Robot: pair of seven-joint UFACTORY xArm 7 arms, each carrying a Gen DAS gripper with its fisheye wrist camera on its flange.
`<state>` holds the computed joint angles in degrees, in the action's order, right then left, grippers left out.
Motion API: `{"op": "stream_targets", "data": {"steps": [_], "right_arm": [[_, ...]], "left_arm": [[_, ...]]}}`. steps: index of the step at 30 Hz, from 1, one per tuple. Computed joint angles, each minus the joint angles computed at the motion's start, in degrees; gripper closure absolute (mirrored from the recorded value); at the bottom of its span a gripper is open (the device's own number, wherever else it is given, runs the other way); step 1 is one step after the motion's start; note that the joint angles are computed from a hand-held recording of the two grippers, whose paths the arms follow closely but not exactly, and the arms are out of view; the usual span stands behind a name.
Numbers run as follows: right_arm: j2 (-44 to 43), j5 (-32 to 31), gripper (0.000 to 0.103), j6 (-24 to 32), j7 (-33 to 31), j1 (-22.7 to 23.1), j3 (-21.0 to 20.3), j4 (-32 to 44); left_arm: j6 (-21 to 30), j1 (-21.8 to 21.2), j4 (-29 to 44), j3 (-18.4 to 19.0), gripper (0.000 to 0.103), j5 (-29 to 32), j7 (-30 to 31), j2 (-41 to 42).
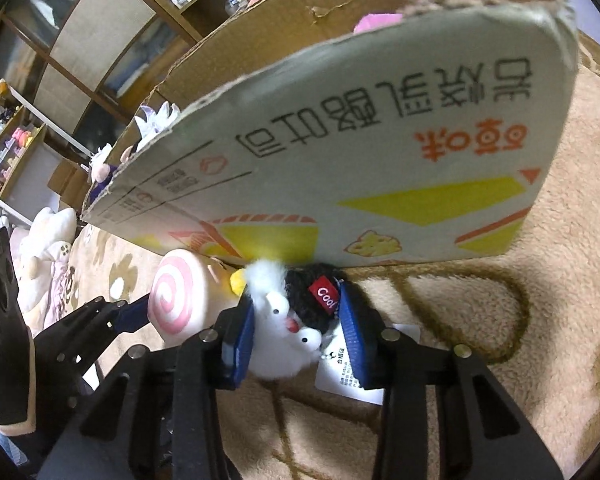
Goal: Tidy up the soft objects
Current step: 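Grasp the cake plush with the left tool while the right tool grasps the white fluffy plush, then lift the cake plush over the box with the left tool while the right tool lifts the fluffy plush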
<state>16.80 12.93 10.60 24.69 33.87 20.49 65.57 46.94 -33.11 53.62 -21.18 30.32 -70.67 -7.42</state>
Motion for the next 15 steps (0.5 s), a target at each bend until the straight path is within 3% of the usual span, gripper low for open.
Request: {"op": "stream_targets", "data": {"steps": [15], "right_arm": [[-4.8,-7.7,0.067,-2.3,7.8,3.0,-4.1,-4.1]], "left_arm": [[1.5,-0.1,-0.3,-1.1,0.050,1.4,-2.2,-2.1]]}}
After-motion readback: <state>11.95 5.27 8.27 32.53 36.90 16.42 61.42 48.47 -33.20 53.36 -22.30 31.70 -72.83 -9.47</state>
